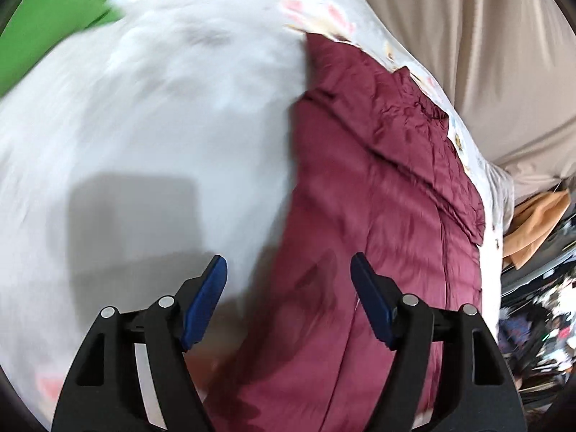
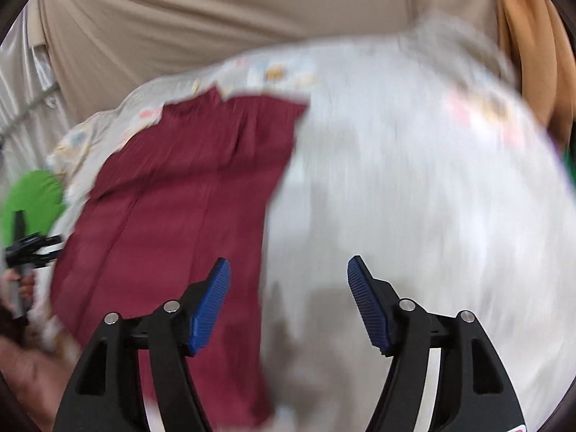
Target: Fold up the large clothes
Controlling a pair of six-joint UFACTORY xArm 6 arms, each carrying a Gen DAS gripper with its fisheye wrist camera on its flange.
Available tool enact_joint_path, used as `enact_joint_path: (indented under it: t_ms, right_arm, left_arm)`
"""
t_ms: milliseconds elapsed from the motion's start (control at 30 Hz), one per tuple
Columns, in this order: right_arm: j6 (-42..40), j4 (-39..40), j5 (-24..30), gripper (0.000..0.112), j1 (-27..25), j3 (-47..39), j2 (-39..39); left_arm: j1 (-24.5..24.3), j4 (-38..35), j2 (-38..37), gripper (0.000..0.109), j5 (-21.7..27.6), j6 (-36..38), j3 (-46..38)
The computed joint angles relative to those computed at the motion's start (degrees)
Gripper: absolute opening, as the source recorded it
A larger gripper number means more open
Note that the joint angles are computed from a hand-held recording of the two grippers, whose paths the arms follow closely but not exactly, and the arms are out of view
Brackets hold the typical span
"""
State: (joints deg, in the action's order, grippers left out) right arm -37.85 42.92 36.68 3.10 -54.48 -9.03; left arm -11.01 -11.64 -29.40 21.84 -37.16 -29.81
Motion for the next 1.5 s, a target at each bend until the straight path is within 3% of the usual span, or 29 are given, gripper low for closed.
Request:
enact_joint_path:
  t_ms: [167,267,367,467,500,533,600,667,800,900,1100,1200,1300,1433,1500]
  right_arm:
    - [-9.8,17.57,10.03,0.067,-4.0,8.21,-3.83]
    - [-12.37,22.34,13.12,0.067,-3.49,8.24,-2.44]
    - [-12.49,22.77,10.45,0.067,-0.21,8.82,-2.15]
    - [-12.63,25.19,8.78,0.042,1.26,8.75,-1.82]
    - [-13.07,26.54,9.09,0.023,1.03,8.8,-1.83]
    - [-13.95,29.04,9.25,0.014,0.81,8.83,-1.92]
    - [-17.61,32.77,8.98,0.008,0.38,9.97,-4.2]
    - [-22.17,35.72,9.28,0.006,-0.05,11.62,-7.9]
    - [-31.26,42.46,11.05,0.004,-1.0,14.47,-16.93]
    - [-34.34,46.44,12.47,0.004,-2.94,14.91,-21.23]
    - [-39.01,56.29,20.14,0.004,-8.99,13.45,-24.11]
    - [-39.1,58.56,17.08,0.004,-6.25,7.33,-19.75]
    - [-37.01,56.3,10.34,0.004,-1.88,-2.5,-10.58]
    - [-22.76,44.48,1.54,0.004,3.04,-21.35,8.45]
    - [-15.52,38.01,-0.24,0.004,3.9,-29.26,16.32]
  left_arm:
    - [-4.22,-7.37,-8.69,0.069,0.41,4.09,6.66]
    - [-7.62,2.0,-9.1,0.072,2.0,-1.7,6.45]
    - [-9.34,5.18,-9.5,0.071,1.08,-4.82,7.63]
    - [-9.97,6.04,-10.3,0.054,-0.7,-6.59,8.65]
    - [-10.04,6.85,-10.47,0.042,-0.89,-7.09,8.51]
    - [-10.07,7.75,-11.17,0.026,-0.9,-7.7,8.54]
    - [-10.12,7.88,-13.43,0.008,-2.54,-8.3,9.15]
    - [-10.34,7.18,-17.49,0.005,-6.82,-8.54,11.09]
    - [-11.52,16.17,-22.79,0.003,-12.93,-15.65,11.49]
    - [-11.77,25.85,-25.23,0.002,-14.53,-22.69,9.49]
    - [-8.13,42.22,-27.86,0.002,-17.59,-34.45,4.63]
    - [-6.02,39.73,-20.48,0.002,-18.04,-28.79,-1.71]
    - [-4.4,36.0,-9.9,0.002,-15.85,-22.8,-9.49]
    - [-1.65,28.28,6.75,0.003,-11.7,-14.55,-21.56]
    - [-0.1,30.89,15.66,0.003,-7.51,-16.47,-28.73]
